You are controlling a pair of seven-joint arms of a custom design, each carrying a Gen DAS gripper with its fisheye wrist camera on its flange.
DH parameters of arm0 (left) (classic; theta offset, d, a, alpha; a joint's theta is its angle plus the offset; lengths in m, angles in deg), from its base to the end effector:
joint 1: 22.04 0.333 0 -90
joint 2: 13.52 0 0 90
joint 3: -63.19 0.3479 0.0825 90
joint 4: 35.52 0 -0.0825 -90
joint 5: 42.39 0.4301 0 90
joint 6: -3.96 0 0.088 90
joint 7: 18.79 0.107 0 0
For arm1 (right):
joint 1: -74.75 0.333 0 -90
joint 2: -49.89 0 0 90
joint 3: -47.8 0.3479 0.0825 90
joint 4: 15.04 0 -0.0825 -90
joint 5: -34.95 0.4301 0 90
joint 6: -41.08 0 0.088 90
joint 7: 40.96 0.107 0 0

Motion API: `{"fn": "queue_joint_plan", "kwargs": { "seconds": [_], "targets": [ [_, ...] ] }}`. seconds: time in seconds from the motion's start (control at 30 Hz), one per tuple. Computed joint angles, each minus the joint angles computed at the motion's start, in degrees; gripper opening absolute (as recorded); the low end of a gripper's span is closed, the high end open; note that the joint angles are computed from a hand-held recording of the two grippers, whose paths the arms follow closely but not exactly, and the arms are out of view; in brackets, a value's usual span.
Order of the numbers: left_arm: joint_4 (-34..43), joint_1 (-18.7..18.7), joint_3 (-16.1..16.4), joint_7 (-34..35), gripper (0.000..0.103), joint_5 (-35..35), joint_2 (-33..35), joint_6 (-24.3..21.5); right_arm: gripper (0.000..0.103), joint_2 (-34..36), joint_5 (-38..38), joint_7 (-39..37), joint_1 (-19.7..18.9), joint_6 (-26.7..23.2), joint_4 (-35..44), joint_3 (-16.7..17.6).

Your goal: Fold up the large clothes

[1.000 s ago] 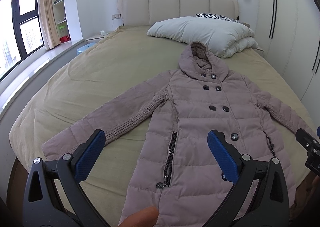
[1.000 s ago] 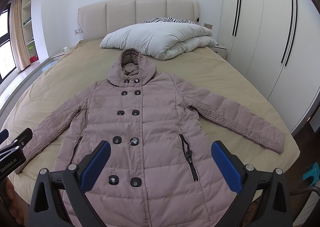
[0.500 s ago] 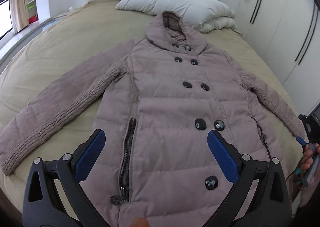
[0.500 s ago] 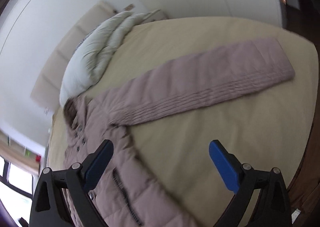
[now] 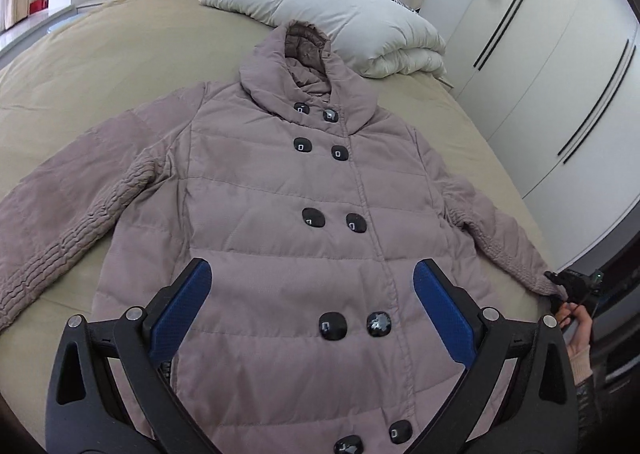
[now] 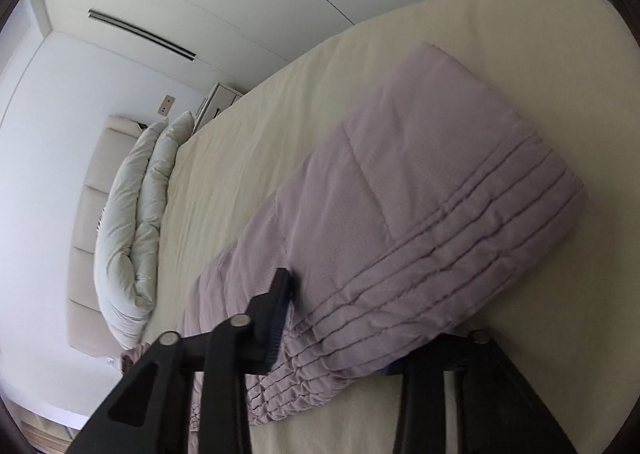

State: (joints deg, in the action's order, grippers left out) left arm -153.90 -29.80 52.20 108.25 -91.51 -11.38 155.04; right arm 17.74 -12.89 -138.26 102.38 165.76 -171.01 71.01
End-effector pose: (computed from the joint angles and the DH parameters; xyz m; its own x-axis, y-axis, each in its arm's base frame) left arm 0.6064 -0.1845 0.4756 -0.4087 -0.8312 0.3770 -0.7979 0.1248 -0.5898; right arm 0.2723 0.2753 0.3955 -0.7206 -0.0795 -0.6887 0.2330 0.9078 -0.3487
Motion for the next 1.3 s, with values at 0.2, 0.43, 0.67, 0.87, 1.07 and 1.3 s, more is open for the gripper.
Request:
{"fn": "queue_joint_plan", "kwargs": {
  "seconds": [0.2, 0.43, 0.67, 0.87, 1.07, 1.3],
  "targets": [
    [7.42, 2.64, -0.07, 3.26, 0.094, -10.04, 5.37, -8.1, 0.015, 9.75, -7.35, -27.36, -1.12, -9.15, 17.79, -0.82],
    [13.57, 7.16, -0.8, 3.31, 0.094, -17.46, 11.33, -14.97, 0.014, 38.3, -20.96, -54.48, 2.39, 1.36, 48.01, -4.05],
    [21.08, 11.21, -1.88, -2.23, 0.094, -18.86, 20.2, -24.36, 0.015, 60.17, -14.86, -73.74, 7.65, 4.09, 69.42, -6.58],
    [32.13, 13.07, -4.5, -9.29, 0.095, -14.97, 28.78, -31.71, 0.016, 65.36, -12.45, -84.79, 12.92, -3.14, 76.09, -8.75],
    [40.09, 10.34, -5.47, -15.97, 0.08, -4.29, 34.46, -34.2, 0.019, 70.96, -9.37, -94.33, 17.67, -5.96, 85.76, -13.72],
    [45.25, 11.31, -7.71, -17.17, 0.019, -2.95, 37.42, -34.04, 0.074, 64.77, -9.51, -86.71, 20.96, 2.98, 77.05, -19.17]
  ]
}}
